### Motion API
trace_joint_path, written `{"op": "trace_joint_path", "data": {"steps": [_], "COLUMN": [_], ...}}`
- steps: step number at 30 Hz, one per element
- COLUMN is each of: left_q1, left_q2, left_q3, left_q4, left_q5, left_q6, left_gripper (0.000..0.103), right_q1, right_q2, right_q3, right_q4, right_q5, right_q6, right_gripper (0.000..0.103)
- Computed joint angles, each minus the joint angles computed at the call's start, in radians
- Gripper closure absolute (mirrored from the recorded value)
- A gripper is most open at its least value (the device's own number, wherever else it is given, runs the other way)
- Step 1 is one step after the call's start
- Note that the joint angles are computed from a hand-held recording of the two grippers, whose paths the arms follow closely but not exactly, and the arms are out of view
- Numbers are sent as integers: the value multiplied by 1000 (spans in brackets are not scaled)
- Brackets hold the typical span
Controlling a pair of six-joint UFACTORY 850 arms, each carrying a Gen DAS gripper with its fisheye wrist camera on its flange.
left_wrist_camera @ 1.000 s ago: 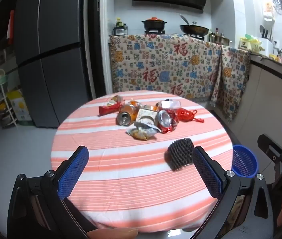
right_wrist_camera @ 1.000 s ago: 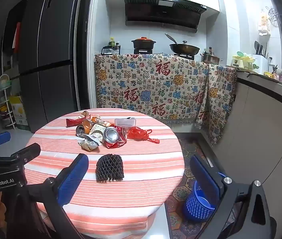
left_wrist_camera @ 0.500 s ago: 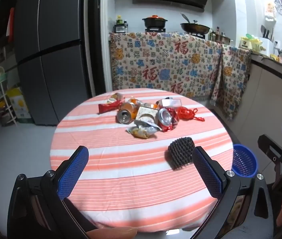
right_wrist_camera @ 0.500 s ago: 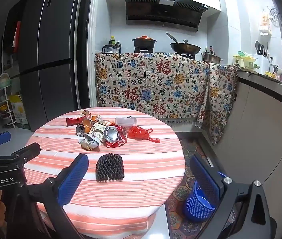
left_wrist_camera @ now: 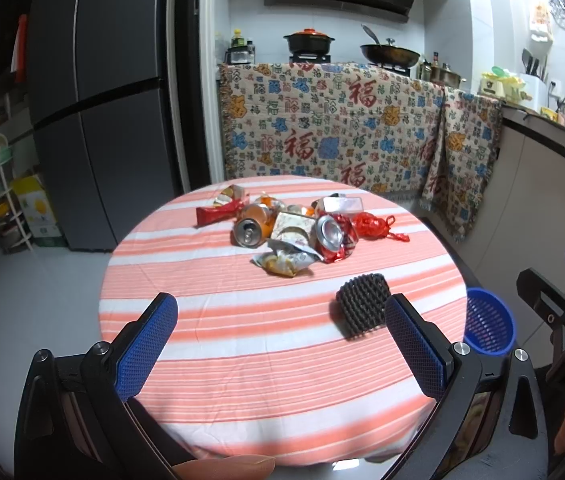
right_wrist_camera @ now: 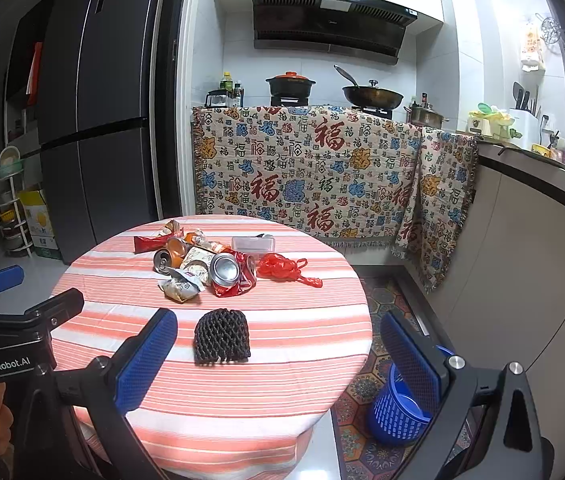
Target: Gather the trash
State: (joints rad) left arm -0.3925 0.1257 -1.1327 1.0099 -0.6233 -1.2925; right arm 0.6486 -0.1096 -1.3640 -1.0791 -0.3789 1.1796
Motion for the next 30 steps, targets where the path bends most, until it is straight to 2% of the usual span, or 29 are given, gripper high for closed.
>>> {"op": "trace_joint_path", "data": {"steps": [30], "left_q1": [-4], "left_q2": [1], "left_q3": [12], "left_q4": [6], "left_q5": [0], "left_q6": [-17], "left_gripper": [0], "right_q1": [4], "right_q2": [-8], "right_q3": [10], "right_q4": [-14], "right_q5": [5], "right_q6": [20], "right_gripper": [0]}}
